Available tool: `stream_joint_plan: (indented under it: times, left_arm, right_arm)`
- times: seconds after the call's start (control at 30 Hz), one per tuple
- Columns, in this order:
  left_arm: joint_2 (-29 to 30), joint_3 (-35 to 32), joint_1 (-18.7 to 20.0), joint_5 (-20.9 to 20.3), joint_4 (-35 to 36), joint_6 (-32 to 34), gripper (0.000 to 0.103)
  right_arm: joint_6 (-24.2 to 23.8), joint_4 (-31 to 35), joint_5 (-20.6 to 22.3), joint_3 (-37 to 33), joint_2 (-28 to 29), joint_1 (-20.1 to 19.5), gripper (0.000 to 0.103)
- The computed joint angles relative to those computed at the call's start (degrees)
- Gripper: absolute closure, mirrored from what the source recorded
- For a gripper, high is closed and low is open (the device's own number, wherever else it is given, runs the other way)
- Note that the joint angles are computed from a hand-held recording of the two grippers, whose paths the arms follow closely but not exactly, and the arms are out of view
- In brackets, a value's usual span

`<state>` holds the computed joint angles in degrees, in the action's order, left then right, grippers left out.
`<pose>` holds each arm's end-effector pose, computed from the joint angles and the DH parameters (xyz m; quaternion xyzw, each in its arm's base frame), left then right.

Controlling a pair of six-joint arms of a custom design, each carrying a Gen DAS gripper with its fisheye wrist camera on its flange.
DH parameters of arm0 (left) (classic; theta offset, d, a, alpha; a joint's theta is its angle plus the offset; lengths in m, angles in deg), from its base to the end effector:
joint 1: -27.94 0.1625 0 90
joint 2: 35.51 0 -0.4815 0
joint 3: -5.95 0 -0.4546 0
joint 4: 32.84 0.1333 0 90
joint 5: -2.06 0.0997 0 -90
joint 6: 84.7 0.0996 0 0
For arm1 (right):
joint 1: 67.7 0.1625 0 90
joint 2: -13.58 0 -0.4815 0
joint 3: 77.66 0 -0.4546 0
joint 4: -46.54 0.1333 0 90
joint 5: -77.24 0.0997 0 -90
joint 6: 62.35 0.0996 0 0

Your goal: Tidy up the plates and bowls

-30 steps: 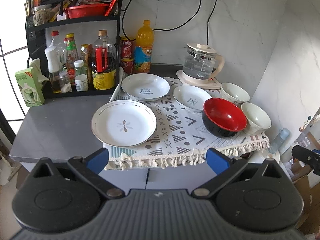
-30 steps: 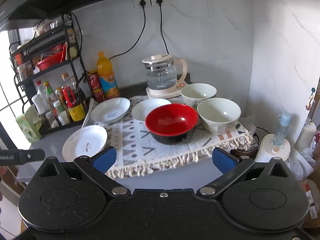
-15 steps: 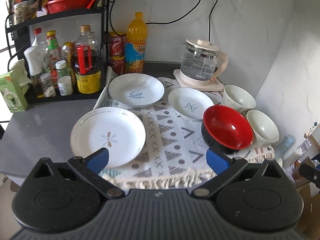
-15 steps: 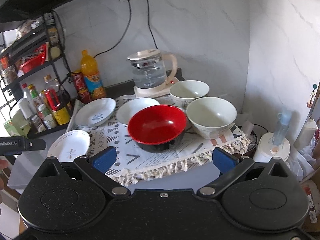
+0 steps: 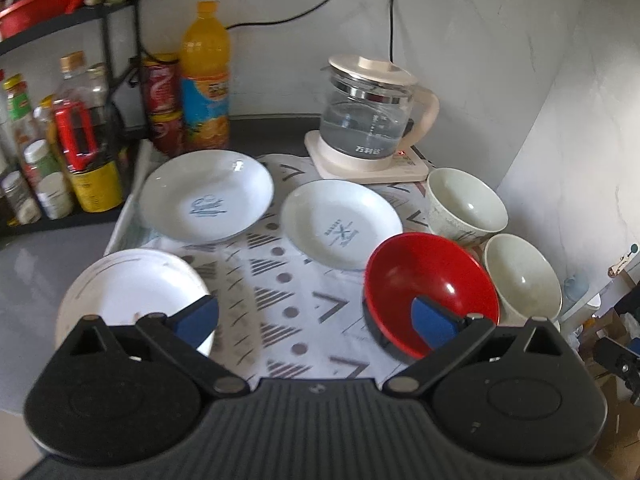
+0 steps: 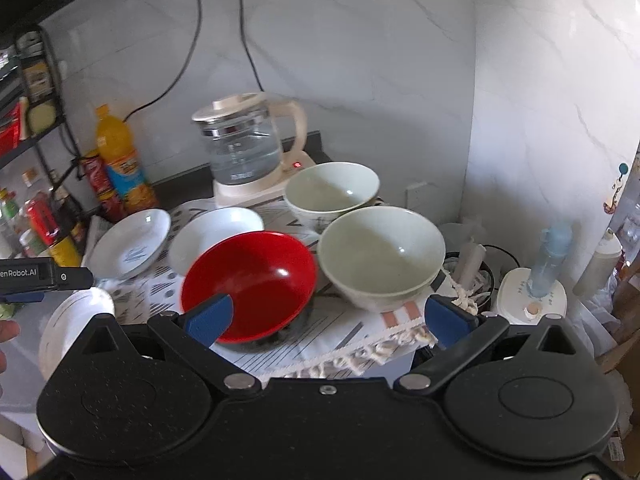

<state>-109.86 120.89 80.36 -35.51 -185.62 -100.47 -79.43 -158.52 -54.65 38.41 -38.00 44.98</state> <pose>-0.1918 -0.5973 0.3118 0.0831 0.8806 -0.3489 0.3098 0.2990 -0.5422 0.1594 0.1436 -0.8460 0.4142 0.3034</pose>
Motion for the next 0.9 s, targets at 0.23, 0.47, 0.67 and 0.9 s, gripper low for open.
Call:
stream_joint_plan:
  times: [0.23, 0.47, 0.67, 0.9]
  left_arm:
    - [7.0, -8.0, 2.7, -4.6, 1.5, 2.3, 0.003]
    - [14.2, -16.9, 4.8, -9.3, 4.9, 6.5, 0.011]
    - [19.8, -23.9, 6.0, -13.0, 9.5, 8.2, 0.021]
    - [25.5, -31.0, 7.0, -17.2, 14.4, 10.6, 0.030]
  right_arm:
    - [2.1, 4.4, -0.5, -4.6, 1.2, -2.9, 0.006]
    - [3.5, 8.0, -1.5, -8.9, 2.7, -5.5, 0.027]
    - [7.2, 11.9, -3.0, -11.5, 3.3, -7.7, 0.034]
    - [12.0, 16.6, -4.9, -13.3, 3.6, -9.7, 0.039]
